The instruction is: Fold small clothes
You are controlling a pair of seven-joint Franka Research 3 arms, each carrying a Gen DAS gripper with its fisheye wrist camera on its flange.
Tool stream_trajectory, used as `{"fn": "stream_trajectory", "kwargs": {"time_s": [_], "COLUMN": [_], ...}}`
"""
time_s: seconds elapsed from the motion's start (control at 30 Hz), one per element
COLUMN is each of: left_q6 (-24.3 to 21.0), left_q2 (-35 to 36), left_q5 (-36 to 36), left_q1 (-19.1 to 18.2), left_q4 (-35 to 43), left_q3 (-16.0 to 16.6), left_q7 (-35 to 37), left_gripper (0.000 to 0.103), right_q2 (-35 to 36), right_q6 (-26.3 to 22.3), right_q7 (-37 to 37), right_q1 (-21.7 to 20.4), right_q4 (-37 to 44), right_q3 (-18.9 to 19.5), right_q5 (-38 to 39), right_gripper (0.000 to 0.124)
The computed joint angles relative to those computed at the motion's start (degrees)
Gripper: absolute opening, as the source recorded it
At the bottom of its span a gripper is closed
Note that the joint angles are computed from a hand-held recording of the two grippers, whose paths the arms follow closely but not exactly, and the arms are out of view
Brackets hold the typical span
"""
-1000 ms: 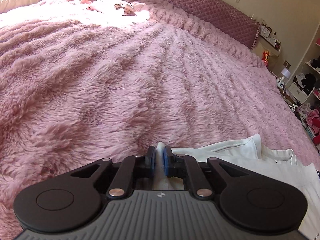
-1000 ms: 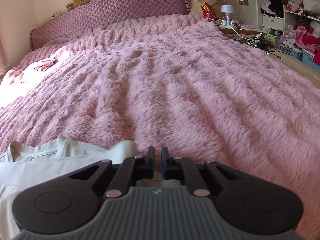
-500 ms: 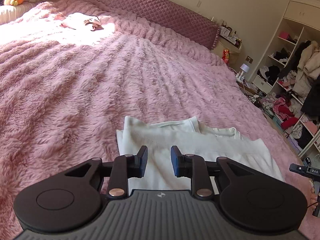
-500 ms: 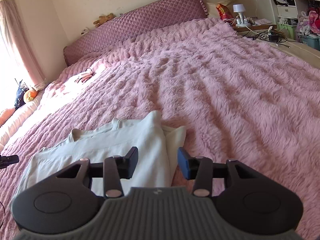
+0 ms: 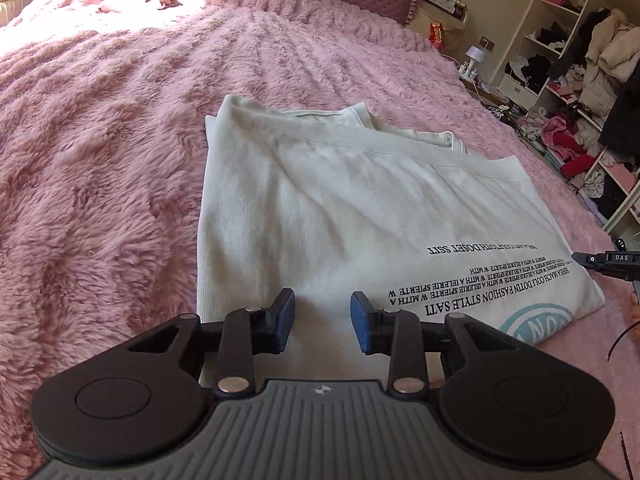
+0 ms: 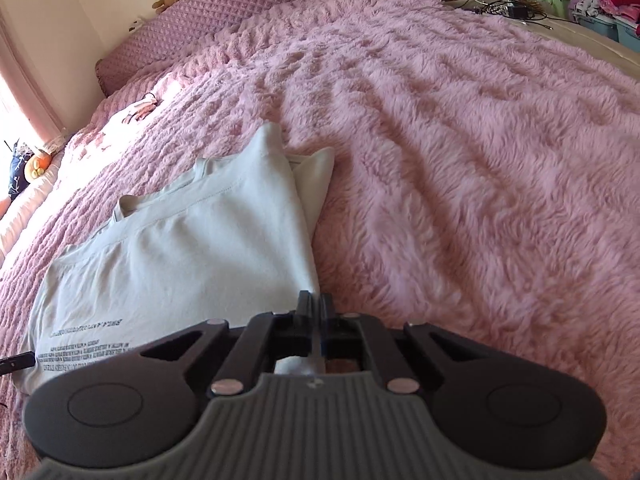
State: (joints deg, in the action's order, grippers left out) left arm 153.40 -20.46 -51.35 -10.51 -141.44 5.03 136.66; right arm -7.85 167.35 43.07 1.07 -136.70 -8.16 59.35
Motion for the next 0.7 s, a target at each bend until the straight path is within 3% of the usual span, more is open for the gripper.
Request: {"fn": "stream_trajectory", "kwargs": {"time_s": [0.03, 0.07, 0.1, 0.13, 0.17, 0.3, 0.4, 0.53, 0.7], "left_q6": [0.22, 0.22, 0.48, 0.45, -0.09, -1.40, -1.76, -1.62, -1.82], "left_q2": [-0.18, -0.53, -1.24, -2.30, -3.67, -6.78, -6.69, -5.57, -5.09], "left_q5": [-0.35, -0.07, -0.63, -1.80, -3.45, -4.25, -1.83, 3.61, 5.10], "left_q1": [-0.09, 0.07, -0.12, -0.60, -1.19, -1.21, -0.55, 0.41, -0.40], "left_q4": [-0.18, -0.18, -0.45, -0.99, -1.56, -3.34, -3.94, -4.39, -4.29], "left_q3": [0.03, -0.10, 0.09, 0.62, 1.54, 2.26, 1.72, 0.87, 1.84], "left_q7": [0.14, -0.30, -0.14, 0.45, 1.25, 0.96, -1.62, -5.62, -5.84], "left_gripper": [0.039, 0.039, 0.039, 0.039, 0.039, 0.041, 0.041, 0.041, 0.041], "right_q2": [-0.24, -1.19, -2.47, -4.09, -5.73, -10.29, -11.76, -13.21, -11.12], "right_q6": [0.30, 0.79, 0.78, -0.36, 0.17, -1.24, -4.57, 1.13, 3.06], "right_q7": [-0.19, -1.46, -3.92, -6.20, -7.79, -3.68, -0.50, -0.11, 7.25], "right_q1": [0.12, 0.67, 1.47, 1.98, 2.31, 0.54, -0.12, 1.52, 0.83], "right_q4": [-0.32, -0.83, -1.39, -2.04, -3.11, -7.72, -9.99, -12.54, -13.05], "right_q3": [0.16, -0.03, -0.68, -1.55, -1.74, -1.61, -2.34, -2.29, -0.81], "right_q5": [0.01, 2.22, 5.84, 9.00, 11.19, 5.09, -0.52, -1.01, -7.77], "right_gripper": [0.002, 0.005, 0.014, 0.034, 0.039, 0.036, 0.001, 0.000, 0.001]}}
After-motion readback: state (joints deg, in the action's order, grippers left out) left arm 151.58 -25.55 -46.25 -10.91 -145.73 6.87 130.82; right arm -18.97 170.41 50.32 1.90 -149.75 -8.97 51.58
